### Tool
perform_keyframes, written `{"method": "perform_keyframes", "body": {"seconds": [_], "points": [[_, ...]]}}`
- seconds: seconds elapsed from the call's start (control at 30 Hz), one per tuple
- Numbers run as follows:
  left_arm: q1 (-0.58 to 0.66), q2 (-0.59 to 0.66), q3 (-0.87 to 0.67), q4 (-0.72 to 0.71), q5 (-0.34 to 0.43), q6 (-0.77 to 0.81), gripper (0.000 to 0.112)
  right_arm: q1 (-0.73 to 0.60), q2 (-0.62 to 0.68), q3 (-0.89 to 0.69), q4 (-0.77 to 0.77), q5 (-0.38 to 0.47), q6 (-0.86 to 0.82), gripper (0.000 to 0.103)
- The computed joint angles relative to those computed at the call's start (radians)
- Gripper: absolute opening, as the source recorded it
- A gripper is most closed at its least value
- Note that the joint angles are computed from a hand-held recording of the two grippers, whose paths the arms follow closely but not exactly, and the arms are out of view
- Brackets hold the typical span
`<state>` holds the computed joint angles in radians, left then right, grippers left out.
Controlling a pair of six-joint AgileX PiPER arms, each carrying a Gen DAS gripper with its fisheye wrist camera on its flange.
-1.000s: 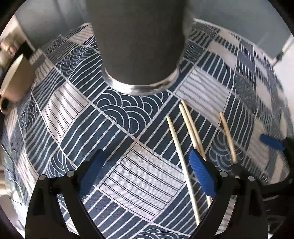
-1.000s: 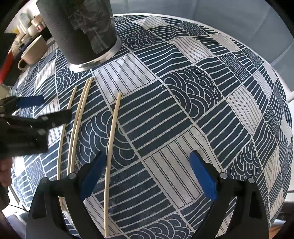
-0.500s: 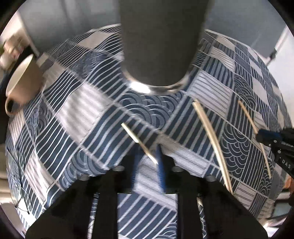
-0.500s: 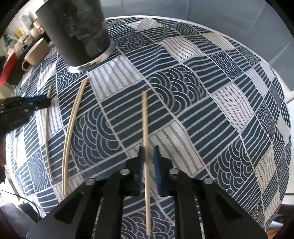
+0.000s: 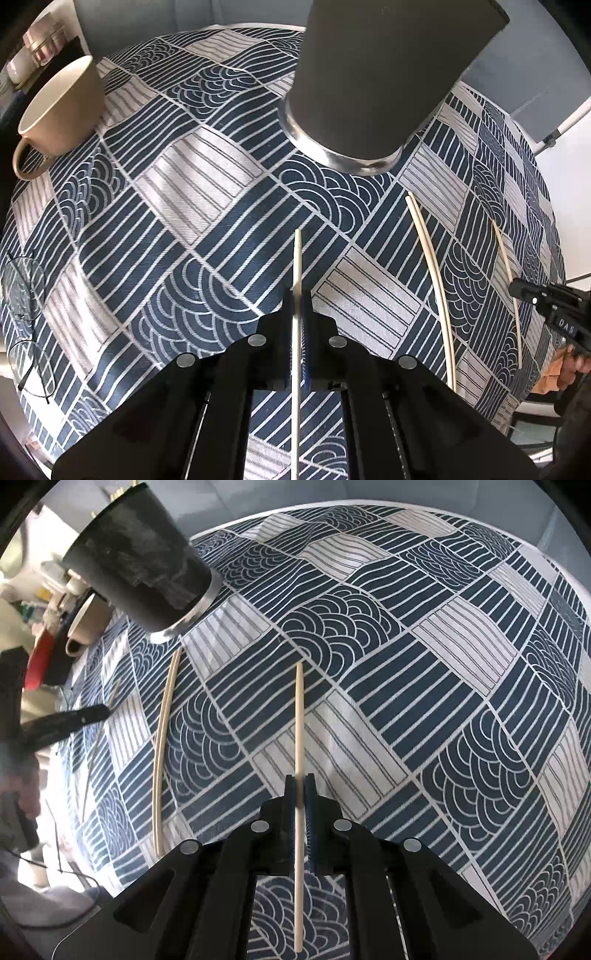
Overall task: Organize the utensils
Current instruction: 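Lift both held chopsticks and carry them over the black holder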
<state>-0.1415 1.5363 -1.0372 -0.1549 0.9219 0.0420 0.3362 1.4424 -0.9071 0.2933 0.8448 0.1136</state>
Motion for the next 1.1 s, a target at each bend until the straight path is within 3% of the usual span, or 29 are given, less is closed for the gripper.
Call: {"method": "perform_keyframes", "body": {"seconds": [0.13, 0.33, 0.63, 0.8, 1.1], "points": [[0.026, -0.013, -0.03, 0.032, 0.025, 0.003, 0.005, 0.01, -0.036, 0.009, 0.053, -0.006, -0.037, 0.005], [0.066, -0.012, -0.125, 0.054, 0.058, 0.023, 0.005, 0.031, -0.002, -0.128, 0.067, 0.015, -0.053, 0.005], [0.085, 0.047, -0.374, 0.101, 0.116, -0.017, 0.005, 0.065, 0.096, -0.448, 0.005, 0.07, -0.022, 0.005], [0.065, 0.087, -0.509, 0.16, 0.146, -0.062, 0.005, 0.067, 0.172, -0.653, -0.041, 0.155, 0.017, 0.005], [0.078, 0.188, -0.796, 0.143, 0.23, -0.065, 0.005, 0.064, 0.334, -1.059, -0.054, 0.297, 0.007, 0.005]]}}
